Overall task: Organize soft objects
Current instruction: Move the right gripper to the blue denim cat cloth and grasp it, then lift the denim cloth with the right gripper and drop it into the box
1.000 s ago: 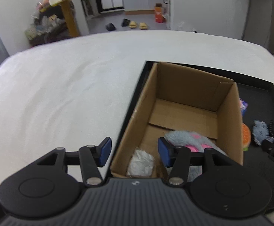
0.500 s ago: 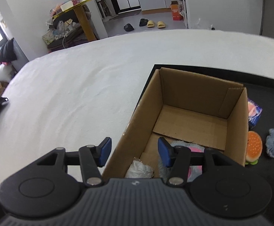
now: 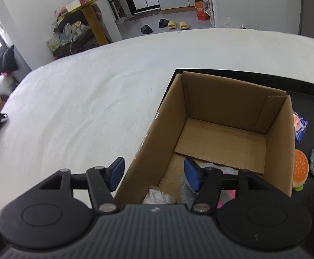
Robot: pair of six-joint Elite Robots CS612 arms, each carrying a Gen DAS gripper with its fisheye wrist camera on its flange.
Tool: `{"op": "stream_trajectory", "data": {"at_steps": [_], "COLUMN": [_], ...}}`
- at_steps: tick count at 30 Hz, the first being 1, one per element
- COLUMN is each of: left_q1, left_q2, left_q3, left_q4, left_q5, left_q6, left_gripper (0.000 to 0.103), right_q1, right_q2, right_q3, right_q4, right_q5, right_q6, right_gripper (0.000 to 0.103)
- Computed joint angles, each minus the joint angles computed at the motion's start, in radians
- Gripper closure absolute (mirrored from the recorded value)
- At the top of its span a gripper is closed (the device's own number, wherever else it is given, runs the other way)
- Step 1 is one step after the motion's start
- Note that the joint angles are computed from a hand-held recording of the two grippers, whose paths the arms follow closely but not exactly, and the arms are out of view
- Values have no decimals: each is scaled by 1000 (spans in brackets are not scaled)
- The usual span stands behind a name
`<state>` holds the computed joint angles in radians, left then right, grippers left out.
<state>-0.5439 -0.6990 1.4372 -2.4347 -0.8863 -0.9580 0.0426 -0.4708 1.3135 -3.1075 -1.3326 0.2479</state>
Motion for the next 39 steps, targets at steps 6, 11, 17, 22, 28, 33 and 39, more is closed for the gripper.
{"op": "stream_trajectory", "data": {"at_steps": [6,11,17,22,28,33,39], "left_q1": [6,21,33,44,72,76,74], "left_q2": [-17,-39,-55,-63,-74,-72,-66], "left_q3": [47,99,127,146,167,191,212], "left_q4": [-110,-248,-336,-395,-448,-513,-575], "left_q5": [-32,-107,-165,-205,-303,-334,-321], "left_q6": [25,69,147,270,325,337,339], "left_gripper": [44,44,44,44,44,44,45], "right_q1": [-4,4,11,15,19,25,35], "right_q2": [-22,-40,-64,-86,-108,-122,-135], "right_q3": [35,57,83,102,115,122,128], "right_q4": [-69,-131,-170,-177,-200,-225,-262], "right_q5": [18,-8,-10,-13,-13,-10,12], "right_q6": [0,6,-20,-32,-45,-38,-79], "right_gripper": [102,102,102,102,102,102,102]}}
